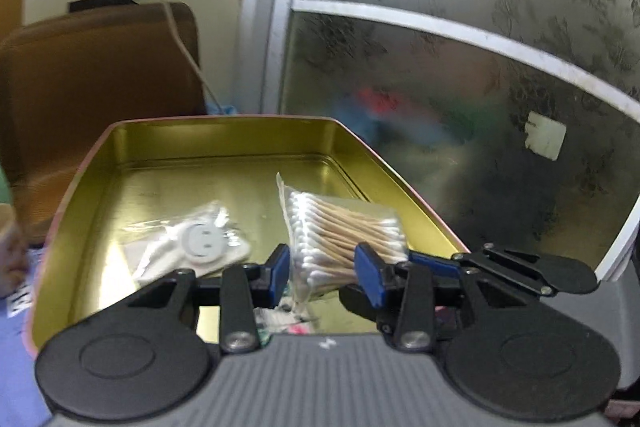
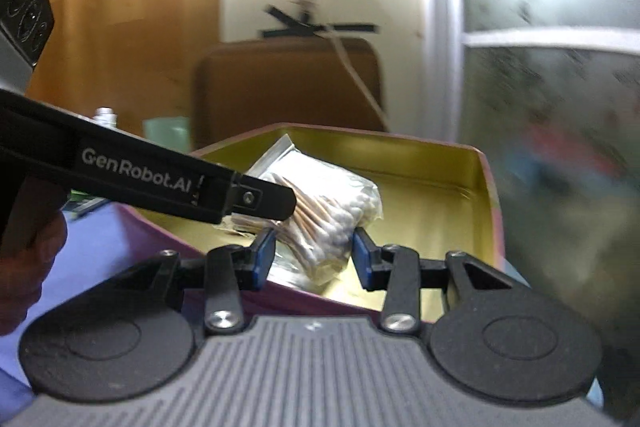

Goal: Organize soft objects
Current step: 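Carry the cotton swab bag into the pink tin and open the left gripper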

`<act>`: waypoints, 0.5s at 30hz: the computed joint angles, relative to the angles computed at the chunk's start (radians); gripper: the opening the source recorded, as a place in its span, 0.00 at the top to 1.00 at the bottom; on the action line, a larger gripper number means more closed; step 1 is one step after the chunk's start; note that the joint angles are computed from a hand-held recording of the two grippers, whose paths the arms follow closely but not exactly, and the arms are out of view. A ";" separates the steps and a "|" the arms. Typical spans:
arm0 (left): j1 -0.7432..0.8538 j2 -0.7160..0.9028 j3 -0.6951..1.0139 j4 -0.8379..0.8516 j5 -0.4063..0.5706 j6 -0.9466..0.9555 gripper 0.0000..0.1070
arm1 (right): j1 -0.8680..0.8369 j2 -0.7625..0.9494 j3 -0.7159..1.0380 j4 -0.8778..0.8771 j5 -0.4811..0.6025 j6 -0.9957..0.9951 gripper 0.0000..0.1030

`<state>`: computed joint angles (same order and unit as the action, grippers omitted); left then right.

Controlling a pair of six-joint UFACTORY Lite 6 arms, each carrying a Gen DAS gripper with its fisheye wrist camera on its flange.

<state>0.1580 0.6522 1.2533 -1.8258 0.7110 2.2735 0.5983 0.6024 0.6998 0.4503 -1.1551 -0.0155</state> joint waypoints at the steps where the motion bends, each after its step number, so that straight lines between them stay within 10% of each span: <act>1: -0.023 0.006 0.001 -0.030 -0.023 0.019 0.64 | -0.009 0.015 0.004 0.010 -0.012 0.010 0.56; 5: -0.055 -0.007 -0.028 -0.119 -0.044 0.097 0.56 | -0.020 0.046 -0.004 0.051 -0.068 0.034 0.32; 13: 0.224 -0.170 -0.244 -0.147 0.153 0.198 0.49 | 0.050 0.046 -0.025 0.112 -0.280 0.055 0.32; 15: 0.320 -0.164 -0.250 -0.134 0.167 0.195 0.49 | 0.073 0.047 0.029 0.112 -0.287 0.004 0.19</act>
<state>0.4778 0.4877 1.0030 -1.9599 0.8780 2.4686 0.6711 0.6495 0.7286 0.5623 -1.4423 -0.0117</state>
